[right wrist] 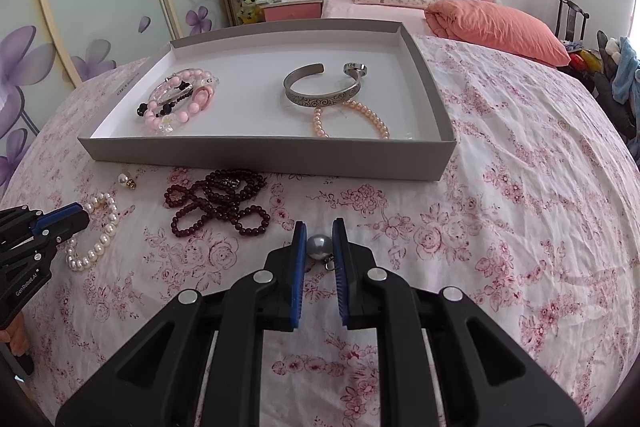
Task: Organize jewelry
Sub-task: 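Lift the pearl bracelet and pearl earring and carry both over the white tray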
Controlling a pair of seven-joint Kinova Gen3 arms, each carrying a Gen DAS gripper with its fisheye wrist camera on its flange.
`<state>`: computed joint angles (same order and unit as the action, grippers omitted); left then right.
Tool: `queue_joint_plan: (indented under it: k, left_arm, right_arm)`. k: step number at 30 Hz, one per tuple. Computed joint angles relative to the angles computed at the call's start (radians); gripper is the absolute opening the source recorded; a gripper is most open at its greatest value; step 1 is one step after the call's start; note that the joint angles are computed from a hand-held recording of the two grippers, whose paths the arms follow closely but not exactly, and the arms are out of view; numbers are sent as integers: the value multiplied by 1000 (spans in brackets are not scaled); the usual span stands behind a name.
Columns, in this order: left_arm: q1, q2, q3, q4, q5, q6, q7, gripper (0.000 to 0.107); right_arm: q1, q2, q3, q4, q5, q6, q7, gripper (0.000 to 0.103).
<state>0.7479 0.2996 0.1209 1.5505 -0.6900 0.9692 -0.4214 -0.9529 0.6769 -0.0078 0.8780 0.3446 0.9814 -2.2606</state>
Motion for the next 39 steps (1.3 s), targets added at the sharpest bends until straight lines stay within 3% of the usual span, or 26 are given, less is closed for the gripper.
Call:
queue_joint_plan:
  k: [12, 25, 39]
  left_arm:
    - [-17, -22, 0, 21, 21, -35, 15, 10]
    - [-7, -147, 49, 140, -187, -157, 275, 10]
    - [-5, -159, 97, 136, -278, -135, 381, 10]
  right_arm:
    - [8, -16, -2, 30, -6, -30, -14, 14]
    - [-56, -103, 28, 169, 118, -184, -130, 14]
    - [-121, -145, 53, 244, 293, -272, -252, 14]
